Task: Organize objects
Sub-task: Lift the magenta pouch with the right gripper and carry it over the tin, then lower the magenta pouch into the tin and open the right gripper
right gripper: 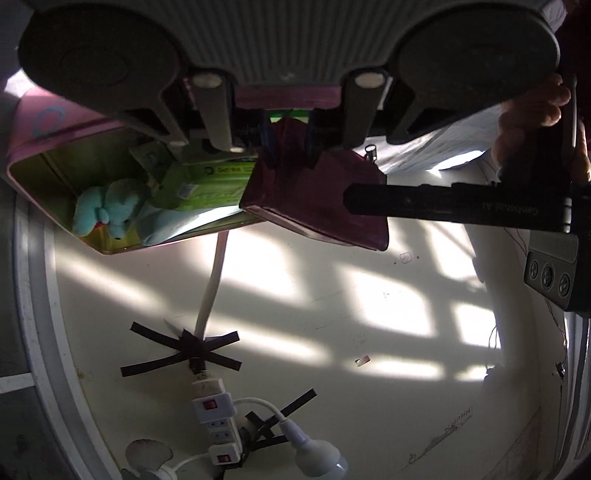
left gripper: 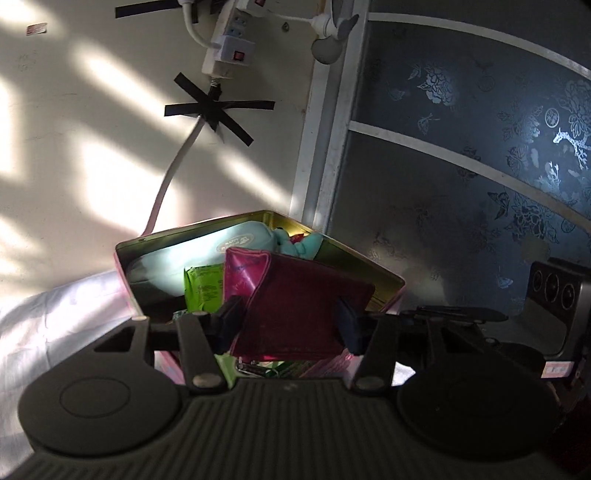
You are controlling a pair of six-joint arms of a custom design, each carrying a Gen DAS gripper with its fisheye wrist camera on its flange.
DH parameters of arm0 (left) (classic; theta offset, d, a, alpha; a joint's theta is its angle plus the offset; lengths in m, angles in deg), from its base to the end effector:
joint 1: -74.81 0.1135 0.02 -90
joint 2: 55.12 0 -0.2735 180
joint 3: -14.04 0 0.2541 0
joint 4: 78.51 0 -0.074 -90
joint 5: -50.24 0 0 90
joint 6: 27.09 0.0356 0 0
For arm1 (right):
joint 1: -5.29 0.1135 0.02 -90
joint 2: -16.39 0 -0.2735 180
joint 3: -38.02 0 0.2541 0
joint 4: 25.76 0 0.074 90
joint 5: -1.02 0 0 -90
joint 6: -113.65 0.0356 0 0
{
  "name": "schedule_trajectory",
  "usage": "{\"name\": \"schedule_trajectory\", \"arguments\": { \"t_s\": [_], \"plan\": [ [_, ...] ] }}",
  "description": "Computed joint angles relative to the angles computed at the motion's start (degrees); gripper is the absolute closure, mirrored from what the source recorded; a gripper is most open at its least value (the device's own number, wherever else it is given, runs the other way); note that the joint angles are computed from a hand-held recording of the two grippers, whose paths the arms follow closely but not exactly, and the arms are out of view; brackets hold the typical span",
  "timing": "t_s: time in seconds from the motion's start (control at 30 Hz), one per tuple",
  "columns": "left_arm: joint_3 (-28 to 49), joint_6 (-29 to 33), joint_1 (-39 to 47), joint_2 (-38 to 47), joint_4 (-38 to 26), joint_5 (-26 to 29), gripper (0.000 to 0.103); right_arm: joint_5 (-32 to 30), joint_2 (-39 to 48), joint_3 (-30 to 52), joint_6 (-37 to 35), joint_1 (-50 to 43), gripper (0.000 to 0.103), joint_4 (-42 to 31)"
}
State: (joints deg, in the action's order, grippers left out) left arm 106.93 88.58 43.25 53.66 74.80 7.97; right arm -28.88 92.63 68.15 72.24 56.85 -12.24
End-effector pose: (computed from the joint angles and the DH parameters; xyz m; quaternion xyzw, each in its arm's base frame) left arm 0.3480 -0.2447 0.2366 0.5438 0.6571 -0.3888 0.3482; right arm 0.1537 0.1441 0.1466 0.2208 0.7652 0.0369 0.6036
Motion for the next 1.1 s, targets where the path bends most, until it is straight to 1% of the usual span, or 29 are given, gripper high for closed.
{"name": "schedule_trajectory", "arguments": {
  "t_s": [0.07,0.1,0.17,0.2,0.27,0.3,0.33,0.37,0.4,0.43,0.47,0.5,0.57,0.6,0.7,0.83,0.97,1.1],
  "plan": [
    [3.8,-0.9,-4.2,3.0,-1.2,-2.4,0.047,2.7,-4.7,-3.1,2.8,-1.3,0.084,-3.2],
    [5.2,-1.4,-5.9,4.3,-1.3,-3.8,0.047,2.8,-7.1,-5.2,2.6,-2.7,0.083,-2.9],
    [8.3,-2.7,-9.1,7.4,-1.3,-7.2,0.047,1.5,-11.2,-8.2,1.6,-6.5,0.083,-2.7],
    [9.2,-3.3,-10.5,8.7,-0.8,-9.4,0.047,-0.1,-12.2,-9.4,0.4,-9.4,0.083,-1.5],
    [9.4,-4.5,-12.7,10.0,1.5,-15.1,0.046,-3.2,-10.2,-10.6,-2.6,-14.8,0.079,2.7],
    [8.9,-5.0,-13.7,10.2,3.2,-18.6,0.045,-3.6,-7.8,-9.9,-2.5,-16.7,0.079,3.5],
    [7.9,-5.2,-14.3,9.9,4.8,-21.9,0.044,-4.1,-4.0,-9.3,-2.3,-18.9,0.077,5.6],
    [6.7,-5.3,-14.6,9.4,6.4,-24.2,0.044,-4.7,-1.2,-9.2,-2.1,-20.4,0.072,7.9],
    [5.3,-5.4,-14.6,8.8,7.9,-25.3,0.044,-4.7,1.8,-9.3,-0.8,-21.4,0.070,10.6],
    [3.5,-5.5,-14.1,7.7,9.6,-25.4,0.043,-2.6,4.8,-9.8,-1.1,-20.8,0.069,14.6],
    [1.6,-5.6,-13.5,6.5,11.5,-25.1,0.040,-0.3,6.1,-9.6,-0.8,-19.8,0.064,14.7],
    [-0.2,-5.9,-13.0,5.3,13.4,-24.8,0.039,1.5,6.5,-9.6,0.1,-18.9,0.062,14.1],
    [-3.5,-7.0,-12.0,2.9,16.5,-24.1,0.039,2.7,6.3,-11.4,1.2,-18.0,0.061,16.4],
    [-4.4,-7.7,-11.6,2.0,17.2,-23.8,0.039,3.0,5.8,-11.9,2.3,-17.8,0.061,16.4],
    [-6.9,-8.7,-10.7,-0.5,18.3,-25.1,0.039,5.3,2.3,-12.0,6.7,-15.4,0.061,10.4],
    [-11.9,-7.9,-10.6,-4.0,20.4,-31.0,0.039,9.8,-1.4,-9.0,14.5,-9.5,0.060,-2.3],
    [-14.8,-8.0,-8.5,-6.0,19.3,-32.3,0.038,12.7,-0.2,-3.1,27.5,-3.4,0.057,-18.3],
    [-16.9,-8.0,-5.8,-7.1,18.8,-32.0,0.038,13.3,3.1,2.7,37.0,0.8,0.057,-29.8]
  ]
}}
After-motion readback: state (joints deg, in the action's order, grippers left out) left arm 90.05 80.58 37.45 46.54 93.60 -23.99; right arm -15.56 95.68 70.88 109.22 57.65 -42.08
